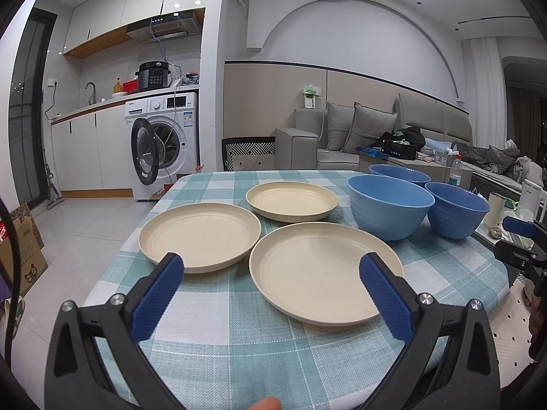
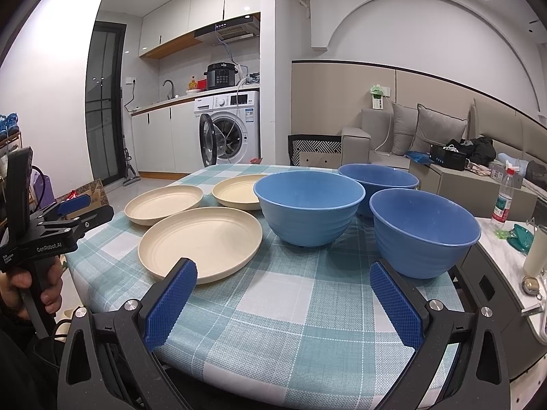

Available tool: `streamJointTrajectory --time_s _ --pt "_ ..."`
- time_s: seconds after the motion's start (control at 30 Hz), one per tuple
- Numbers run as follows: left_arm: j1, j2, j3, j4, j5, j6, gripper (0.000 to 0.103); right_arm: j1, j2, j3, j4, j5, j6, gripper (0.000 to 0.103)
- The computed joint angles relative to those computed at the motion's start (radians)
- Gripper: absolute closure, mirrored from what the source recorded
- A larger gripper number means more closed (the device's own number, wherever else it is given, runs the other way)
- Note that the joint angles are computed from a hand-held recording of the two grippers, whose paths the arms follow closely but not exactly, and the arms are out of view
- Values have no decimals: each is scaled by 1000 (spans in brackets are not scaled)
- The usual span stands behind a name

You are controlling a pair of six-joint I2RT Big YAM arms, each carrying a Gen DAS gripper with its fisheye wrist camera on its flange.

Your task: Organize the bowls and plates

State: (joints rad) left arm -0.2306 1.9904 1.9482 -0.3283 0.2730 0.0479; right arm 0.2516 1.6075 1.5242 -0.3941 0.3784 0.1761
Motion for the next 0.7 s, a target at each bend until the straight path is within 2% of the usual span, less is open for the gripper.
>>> streamJointTrajectory --time_s 0.7 --pt "1 7 7 -4 -2 2 0 1 4 6 -3 -1 -4 0"
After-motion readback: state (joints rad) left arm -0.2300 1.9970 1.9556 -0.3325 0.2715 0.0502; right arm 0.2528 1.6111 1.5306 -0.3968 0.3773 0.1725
